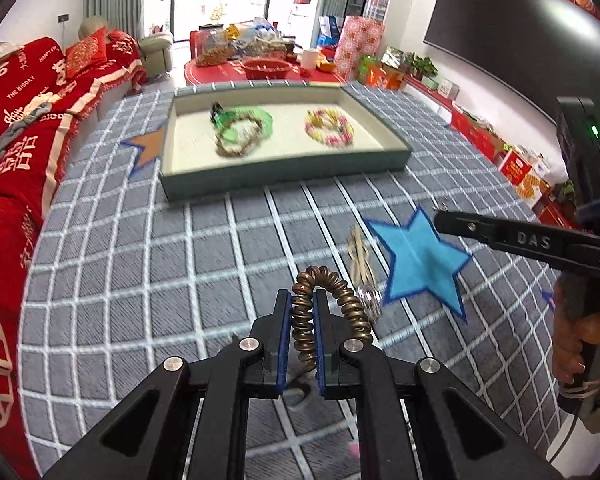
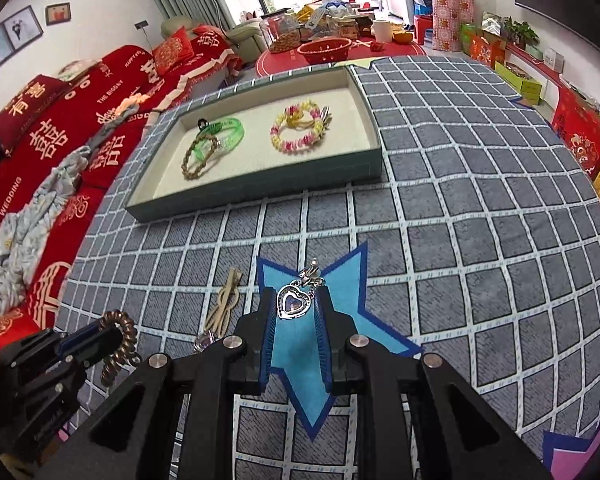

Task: Organize jewelry
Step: 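Grasp the brown wooden bead bracelet with the left tool while the right grasps the silver heart pendant, then carry the wooden bead bracelet with the left tool while the right carries the heart pendant into the tray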

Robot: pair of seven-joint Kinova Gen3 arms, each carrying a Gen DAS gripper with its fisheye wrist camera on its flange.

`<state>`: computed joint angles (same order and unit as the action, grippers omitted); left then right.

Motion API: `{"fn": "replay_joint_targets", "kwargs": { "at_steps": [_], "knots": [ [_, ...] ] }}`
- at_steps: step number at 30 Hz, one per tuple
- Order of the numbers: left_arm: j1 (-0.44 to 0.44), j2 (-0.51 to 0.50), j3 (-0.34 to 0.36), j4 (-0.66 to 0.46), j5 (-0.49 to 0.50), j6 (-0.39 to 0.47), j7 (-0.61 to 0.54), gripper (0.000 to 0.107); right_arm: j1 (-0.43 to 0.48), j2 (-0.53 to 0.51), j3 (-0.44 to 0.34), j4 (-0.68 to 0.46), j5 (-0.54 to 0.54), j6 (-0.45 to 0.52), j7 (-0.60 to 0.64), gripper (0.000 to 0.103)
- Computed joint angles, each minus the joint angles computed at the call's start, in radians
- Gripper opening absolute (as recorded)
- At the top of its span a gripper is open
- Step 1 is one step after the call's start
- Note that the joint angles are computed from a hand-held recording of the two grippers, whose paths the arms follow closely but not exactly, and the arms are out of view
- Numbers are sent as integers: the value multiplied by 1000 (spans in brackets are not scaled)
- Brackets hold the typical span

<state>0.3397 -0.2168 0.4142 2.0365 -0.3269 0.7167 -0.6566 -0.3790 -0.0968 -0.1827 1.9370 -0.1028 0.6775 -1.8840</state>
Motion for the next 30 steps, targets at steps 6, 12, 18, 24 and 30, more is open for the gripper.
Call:
{"fn": "replay_joint_targets", "kwargs": {
  "at_steps": [6,12,18,24,30],
  "knots": [
    [-33,-7,-43,-32,-11,-2,-51,24,8,13,18,-51,-22,8,42,21],
    [-76,15,-84,-79,-12,-15,-104,24,16,57,24,-134,-21,21,69,21],
    [-104,74,-147,-139,17,-35,-164,24,25,137,34,-251,-29,45,106,21],
    [-105,171,-191,-204,5,-41,-190,24,17,229,39,-373,6,77,108,21],
    [-78,264,-245,-269,-4,-37,-212,24,-8,313,50,-447,64,86,93,21]
  ]
}}
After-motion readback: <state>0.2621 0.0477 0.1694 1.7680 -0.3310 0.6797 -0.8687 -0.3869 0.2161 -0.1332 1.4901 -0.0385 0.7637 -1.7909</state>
